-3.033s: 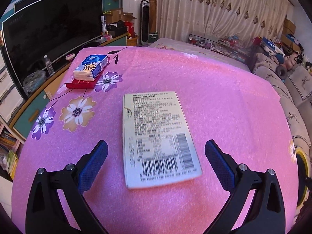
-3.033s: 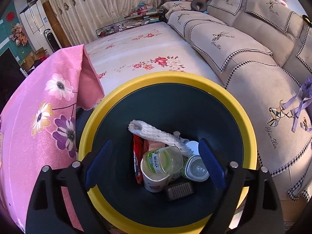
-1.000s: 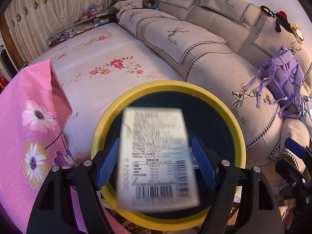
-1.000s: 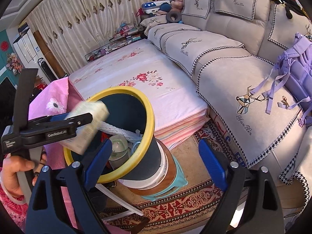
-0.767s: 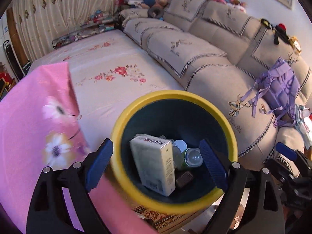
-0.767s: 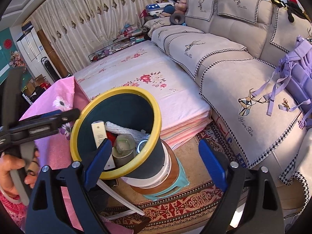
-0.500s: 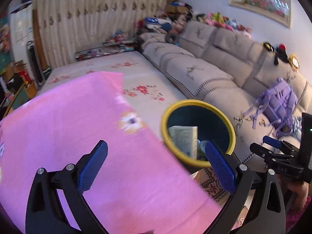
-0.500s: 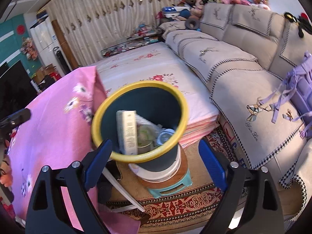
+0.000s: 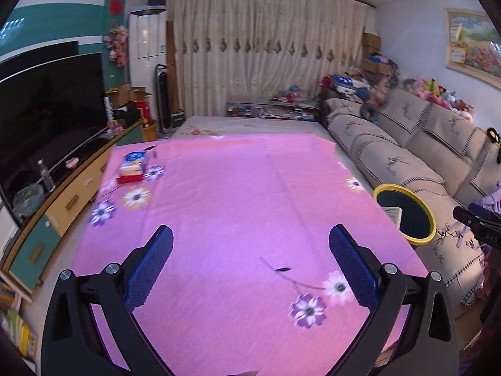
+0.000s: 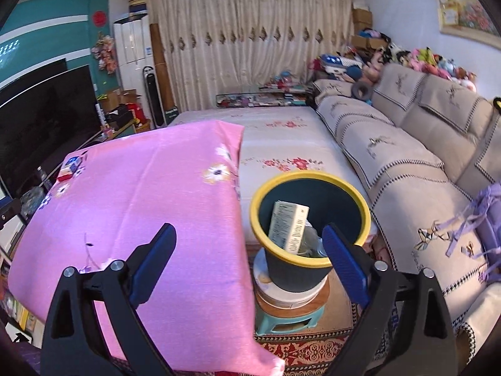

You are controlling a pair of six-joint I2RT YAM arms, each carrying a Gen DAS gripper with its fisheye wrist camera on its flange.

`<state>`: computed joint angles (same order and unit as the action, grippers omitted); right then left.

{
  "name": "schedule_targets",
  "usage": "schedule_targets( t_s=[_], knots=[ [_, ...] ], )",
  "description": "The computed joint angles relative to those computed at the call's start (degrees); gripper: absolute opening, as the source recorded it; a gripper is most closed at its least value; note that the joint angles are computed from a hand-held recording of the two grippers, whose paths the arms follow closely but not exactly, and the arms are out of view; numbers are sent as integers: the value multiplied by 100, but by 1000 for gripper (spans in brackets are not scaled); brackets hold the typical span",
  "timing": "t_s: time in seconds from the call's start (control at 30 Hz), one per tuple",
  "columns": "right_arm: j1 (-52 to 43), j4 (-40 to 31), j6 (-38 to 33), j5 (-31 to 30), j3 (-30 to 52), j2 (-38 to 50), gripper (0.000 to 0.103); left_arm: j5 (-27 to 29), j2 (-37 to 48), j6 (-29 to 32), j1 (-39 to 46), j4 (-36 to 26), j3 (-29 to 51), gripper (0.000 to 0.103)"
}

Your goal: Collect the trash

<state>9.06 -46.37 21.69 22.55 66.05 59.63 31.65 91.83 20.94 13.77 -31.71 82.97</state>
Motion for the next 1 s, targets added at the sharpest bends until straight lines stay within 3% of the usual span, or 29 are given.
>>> schedule_targets(
  t_s=[0.33, 1.0],
  knots=[
    [922, -190, 408, 544, 225, 65, 91, 516, -340, 69, 991, 139, -431, 98],
    [1185, -125, 592, 593, 9, -121, 92, 319, -904, -56, 751, 226, -753, 98]
  ],
)
